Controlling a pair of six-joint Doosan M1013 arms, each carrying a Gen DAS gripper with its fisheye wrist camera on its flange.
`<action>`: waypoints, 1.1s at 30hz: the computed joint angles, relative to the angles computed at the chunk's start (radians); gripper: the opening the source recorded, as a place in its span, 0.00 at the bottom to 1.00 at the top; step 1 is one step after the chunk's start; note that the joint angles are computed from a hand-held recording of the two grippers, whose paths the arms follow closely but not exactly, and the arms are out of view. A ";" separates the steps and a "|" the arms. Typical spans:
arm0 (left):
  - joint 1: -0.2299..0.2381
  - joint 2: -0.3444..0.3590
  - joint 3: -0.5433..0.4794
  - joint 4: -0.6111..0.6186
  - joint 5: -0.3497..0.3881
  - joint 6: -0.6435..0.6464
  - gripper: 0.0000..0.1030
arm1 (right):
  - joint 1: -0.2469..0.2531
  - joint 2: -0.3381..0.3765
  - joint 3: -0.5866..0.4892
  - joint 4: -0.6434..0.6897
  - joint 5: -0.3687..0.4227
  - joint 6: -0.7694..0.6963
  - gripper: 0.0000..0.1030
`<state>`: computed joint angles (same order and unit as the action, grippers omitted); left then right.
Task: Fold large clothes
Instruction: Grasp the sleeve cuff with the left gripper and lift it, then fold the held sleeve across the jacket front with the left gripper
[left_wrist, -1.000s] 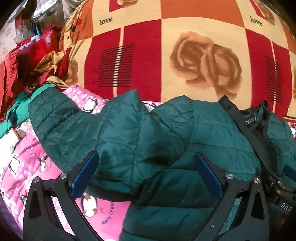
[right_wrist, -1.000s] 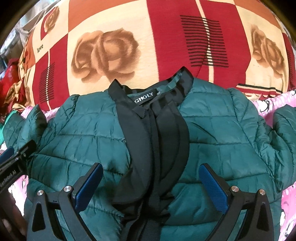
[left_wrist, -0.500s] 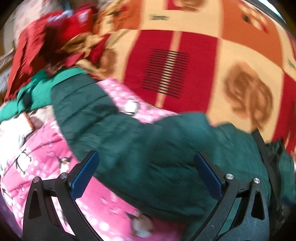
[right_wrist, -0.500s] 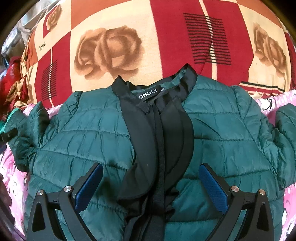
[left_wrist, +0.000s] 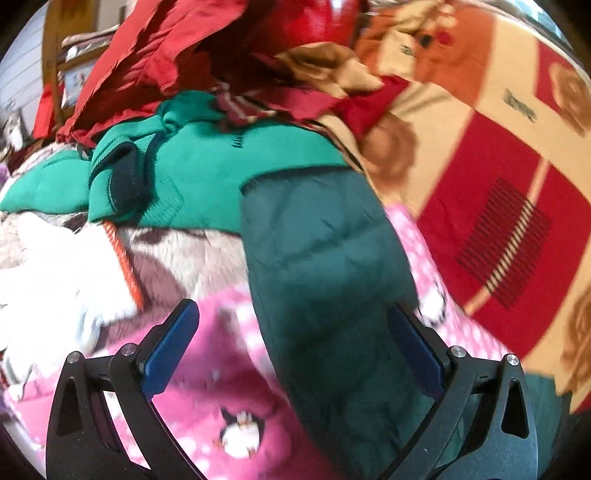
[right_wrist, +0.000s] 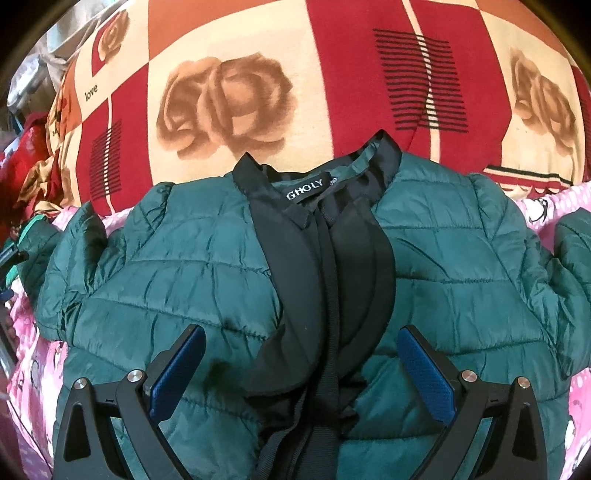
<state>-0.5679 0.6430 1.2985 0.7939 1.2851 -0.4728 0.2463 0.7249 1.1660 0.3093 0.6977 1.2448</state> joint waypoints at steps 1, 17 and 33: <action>0.007 -0.004 0.008 -0.001 -0.014 -0.015 0.99 | 0.001 0.001 -0.001 0.001 0.002 -0.003 1.00; -0.010 -0.064 0.079 0.141 -0.131 -0.066 0.10 | 0.002 0.005 0.003 -0.012 0.017 -0.006 1.00; -0.159 -0.028 -0.086 0.227 -0.165 0.190 0.08 | -0.031 -0.050 0.068 -0.002 -0.012 -0.002 1.00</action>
<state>-0.7268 0.6145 1.2125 1.0207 1.1202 -0.2827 0.2150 0.6744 1.2336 0.3069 0.6860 1.2427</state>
